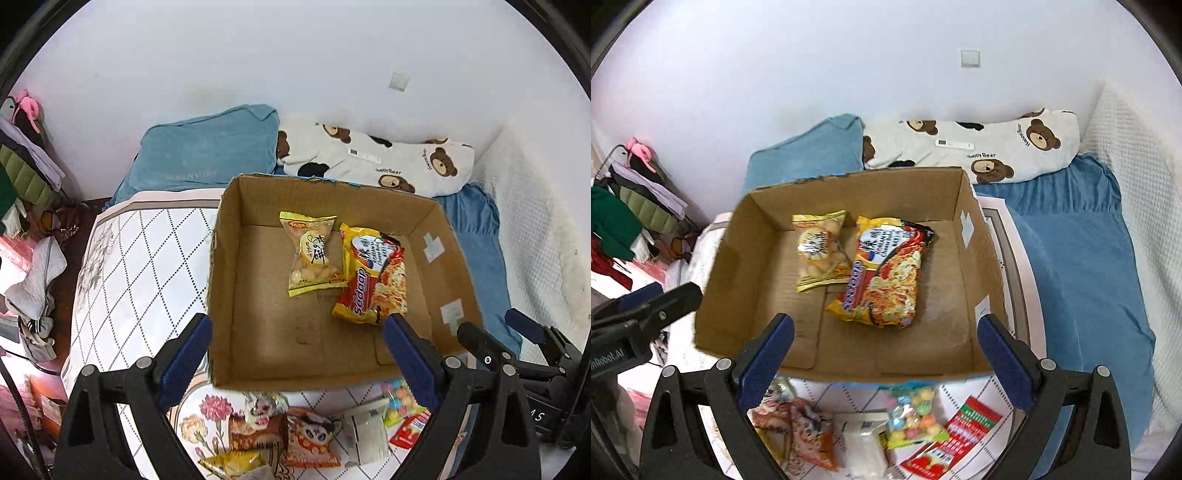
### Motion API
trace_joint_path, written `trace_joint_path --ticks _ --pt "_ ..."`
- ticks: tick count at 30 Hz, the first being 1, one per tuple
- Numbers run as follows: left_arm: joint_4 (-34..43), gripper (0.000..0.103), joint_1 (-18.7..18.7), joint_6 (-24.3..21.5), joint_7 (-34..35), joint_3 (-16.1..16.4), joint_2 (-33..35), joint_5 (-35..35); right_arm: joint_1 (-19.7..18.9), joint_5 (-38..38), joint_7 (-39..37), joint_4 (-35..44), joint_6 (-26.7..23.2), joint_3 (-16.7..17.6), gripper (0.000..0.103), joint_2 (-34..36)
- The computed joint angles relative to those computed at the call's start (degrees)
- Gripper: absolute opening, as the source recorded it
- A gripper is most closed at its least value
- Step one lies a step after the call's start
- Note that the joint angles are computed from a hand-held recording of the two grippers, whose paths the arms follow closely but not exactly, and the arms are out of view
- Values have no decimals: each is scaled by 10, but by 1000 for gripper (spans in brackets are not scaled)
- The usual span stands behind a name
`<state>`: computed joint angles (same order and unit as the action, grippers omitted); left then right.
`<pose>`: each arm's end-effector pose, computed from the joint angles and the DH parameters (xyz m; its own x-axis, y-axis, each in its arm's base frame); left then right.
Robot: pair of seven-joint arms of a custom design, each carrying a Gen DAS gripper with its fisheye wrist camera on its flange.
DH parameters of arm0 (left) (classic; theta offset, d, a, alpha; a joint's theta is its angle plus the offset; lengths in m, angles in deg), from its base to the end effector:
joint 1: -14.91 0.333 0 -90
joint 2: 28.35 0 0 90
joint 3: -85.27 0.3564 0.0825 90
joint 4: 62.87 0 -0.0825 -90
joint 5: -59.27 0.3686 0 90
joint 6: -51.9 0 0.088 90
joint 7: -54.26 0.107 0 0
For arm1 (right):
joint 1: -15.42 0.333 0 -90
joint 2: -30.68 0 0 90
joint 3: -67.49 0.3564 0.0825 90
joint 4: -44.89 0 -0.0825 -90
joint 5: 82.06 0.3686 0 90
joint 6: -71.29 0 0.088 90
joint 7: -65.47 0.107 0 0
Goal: Organize snacks
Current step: 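Grasp the white wafer pack with the right tool while the left grasps a yellow guoba bag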
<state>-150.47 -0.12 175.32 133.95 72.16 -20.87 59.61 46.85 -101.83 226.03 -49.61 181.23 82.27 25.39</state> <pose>0.5607 -0.2868 0.6747 -0.3230 -0.9401 0.1087 -0.8521 0.2389 -0.4656 0.3834 0.3777 0.7171 -0.3051 -0.9333 -0.1896 -0.8184 0.3587 -0.4490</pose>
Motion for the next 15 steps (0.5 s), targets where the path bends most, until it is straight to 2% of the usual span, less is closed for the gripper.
trace_joint_path --ticks 7,15 --pt "-81 95 11 32 22 2 -67 -36 13 0 51 -12 7 21 101 -25" --pt "-248 95 28 36 21 12 -161 -38 32 85 111 -133 90 38 101 -59"
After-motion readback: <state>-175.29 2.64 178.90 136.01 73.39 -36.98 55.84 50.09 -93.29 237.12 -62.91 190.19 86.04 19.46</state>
